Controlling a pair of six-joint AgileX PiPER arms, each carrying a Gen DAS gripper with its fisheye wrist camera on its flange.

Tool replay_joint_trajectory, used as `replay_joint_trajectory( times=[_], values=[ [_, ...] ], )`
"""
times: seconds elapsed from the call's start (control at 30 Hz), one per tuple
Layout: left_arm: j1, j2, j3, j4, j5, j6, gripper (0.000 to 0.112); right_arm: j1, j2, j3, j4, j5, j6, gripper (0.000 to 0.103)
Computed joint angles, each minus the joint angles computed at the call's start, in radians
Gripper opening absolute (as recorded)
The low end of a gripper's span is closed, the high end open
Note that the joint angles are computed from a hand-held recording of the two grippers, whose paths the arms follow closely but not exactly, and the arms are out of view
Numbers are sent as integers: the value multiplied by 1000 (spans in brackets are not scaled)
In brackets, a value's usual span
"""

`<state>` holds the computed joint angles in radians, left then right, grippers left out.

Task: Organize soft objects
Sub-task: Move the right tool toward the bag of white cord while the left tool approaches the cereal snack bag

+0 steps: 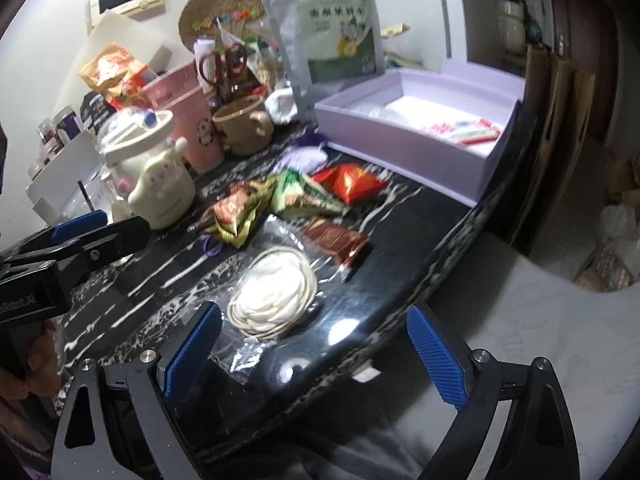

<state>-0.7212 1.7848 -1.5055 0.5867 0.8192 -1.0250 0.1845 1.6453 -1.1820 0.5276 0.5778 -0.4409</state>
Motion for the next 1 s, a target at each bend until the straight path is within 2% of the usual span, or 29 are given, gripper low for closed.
replay_joint_trajectory(
  times=[0.1, 0.27, 0.37, 0.53, 0.6, 0.67, 0.7, 0.8, 1.0],
  values=[
    [14, -9, 29, 8, -8, -8, 99, 17, 45, -21, 20, 2, 5, 92],
    [44, -3, 38, -18, -22, 28, 99, 66, 119, -81, -58, 9, 101, 89],
    [63, 11, 26, -55, -35, 62, 99, 93, 162, -131, -113, 38, 184, 82],
    [82, 25, 15, -103, -56, 105, 99, 121, 185, -161, -170, 29, 250, 75],
    [84, 30, 9, -111, -56, 113, 99, 127, 186, -165, -175, 24, 249, 46],
    [87, 34, 4, -120, -55, 119, 99, 129, 192, -174, -174, 29, 241, 33],
    [89, 34, 4, -125, -58, 121, 99, 115, 196, -179, -120, 50, 189, 27],
    [96, 34, 4, -144, -67, 128, 99, 82, 195, -171, -43, 73, 121, 24],
    [104, 50, -19, -171, -72, 155, 99, 33, 171, -151, -86, 69, 160, 24]
  ],
)
